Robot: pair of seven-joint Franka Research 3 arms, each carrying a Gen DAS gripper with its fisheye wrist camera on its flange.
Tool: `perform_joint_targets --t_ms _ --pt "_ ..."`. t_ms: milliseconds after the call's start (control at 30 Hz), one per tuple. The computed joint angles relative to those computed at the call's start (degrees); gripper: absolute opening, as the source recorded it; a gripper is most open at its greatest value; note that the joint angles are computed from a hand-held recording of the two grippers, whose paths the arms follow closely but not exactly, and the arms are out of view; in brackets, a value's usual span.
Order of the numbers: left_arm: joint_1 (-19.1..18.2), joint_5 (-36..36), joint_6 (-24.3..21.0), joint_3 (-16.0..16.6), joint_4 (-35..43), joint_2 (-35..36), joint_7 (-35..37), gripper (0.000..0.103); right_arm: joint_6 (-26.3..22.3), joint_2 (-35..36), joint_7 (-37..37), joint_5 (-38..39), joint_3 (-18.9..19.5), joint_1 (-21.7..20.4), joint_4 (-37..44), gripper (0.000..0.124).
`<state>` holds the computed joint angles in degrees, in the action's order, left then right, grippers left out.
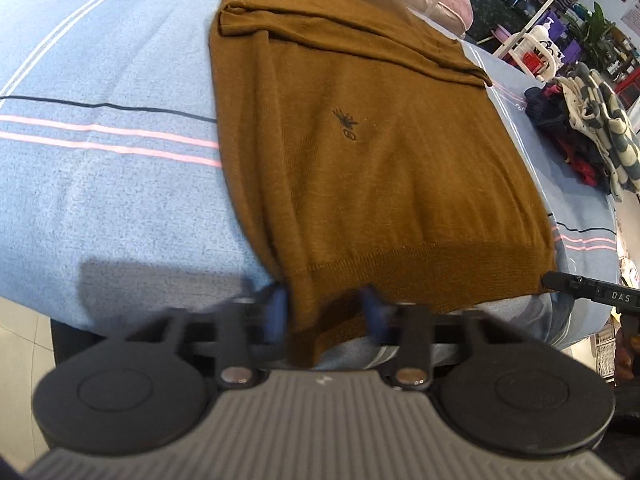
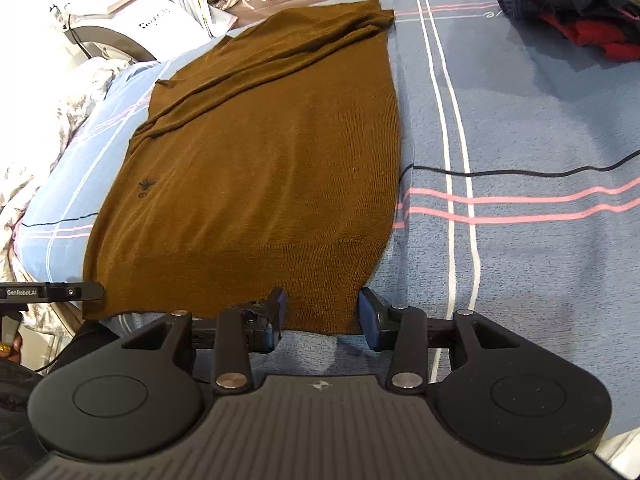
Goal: Fold small clothes
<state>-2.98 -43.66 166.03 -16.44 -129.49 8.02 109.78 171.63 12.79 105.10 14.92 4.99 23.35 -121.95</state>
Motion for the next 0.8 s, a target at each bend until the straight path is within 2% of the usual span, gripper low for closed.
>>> perform_joint_targets --t_ms 33,67,100,167,233,300,400,433,500,533,667,800 --pt "0.05 -0.14 -0.22 0.01 0.12 0.18 -0.21 0.015 -0.12 0.12 -0.15 -0.01 0.04 -0.03 0.16 0.069" --pt "0.26 -0.80 -0.64 -0.12 0.37 0.43 -0.06 0.008 -0.23 0.19 0.16 -0.54 -0.32 0.28 0.26 0.062" --pt "0.41 -1.41 -0.81 -0.23 0.60 0.72 0.13 0.009 -0.42 0.23 0.95 -1.59 -1.02 0.85 0.34 0.055" --pt "0.27 -0.61 -1.19 -0.07 0.75 0.76 -0.62 0.007 -0.23 0.11 2.43 -2.74 -1.79 1.37 0.01 0.027" --pt "0.28 0.08 -1.65 -0.09 1.17 0.83 -0.48 0.007 0.14 -0.07 1.81 -1.38 -0.70 0.35 -0.28 0.016" --pt "0.03 2.07 -2.44 0.42 1.42 0.61 -2.25 0.007 0.74 -0.37 -0.11 2.35 1.36 -1.49 -0.74 0.011" --pt "0.87 -0.38 -3.50 0.21 2.47 0.37 -1.29 0.007 0.78 -0.99 -2.89 8.23 3.80 -3.74 -0.90 0.009" --pt "1.19 -2.01 -3.36 0.06 3.13 0.48 -0.04 0.007 0.89 -1.10 -5.22 11.78 5.42 -5.16 -0.65 0.009" --pt "0.87 -0.85 -2.14 0.72 4.80 1.23 -0.66 0.007 1.09 -0.81 -11.23 19.53 8.49 -7.88 0.74 0.009" --pt "1.09 -0.53 -1.85 0.75 6.20 2.01 -0.47 0.007 0.86 -0.39 -13.27 21.75 8.84 -8.32 1.88 0.009" --pt "3.55 -0.93 -1.96 -0.39 14.86 7.57 0.77 0.007 -1.50 3.70 -18.72 25.55 8.25 -9.12 10.12 0.009" --pt "3.52 8.19 -2.03 1.16 27.65 16.23 -5.54 0.007 -4.36 12.33 -17.91 22.58 5.14 -8.45 24.64 0.009"
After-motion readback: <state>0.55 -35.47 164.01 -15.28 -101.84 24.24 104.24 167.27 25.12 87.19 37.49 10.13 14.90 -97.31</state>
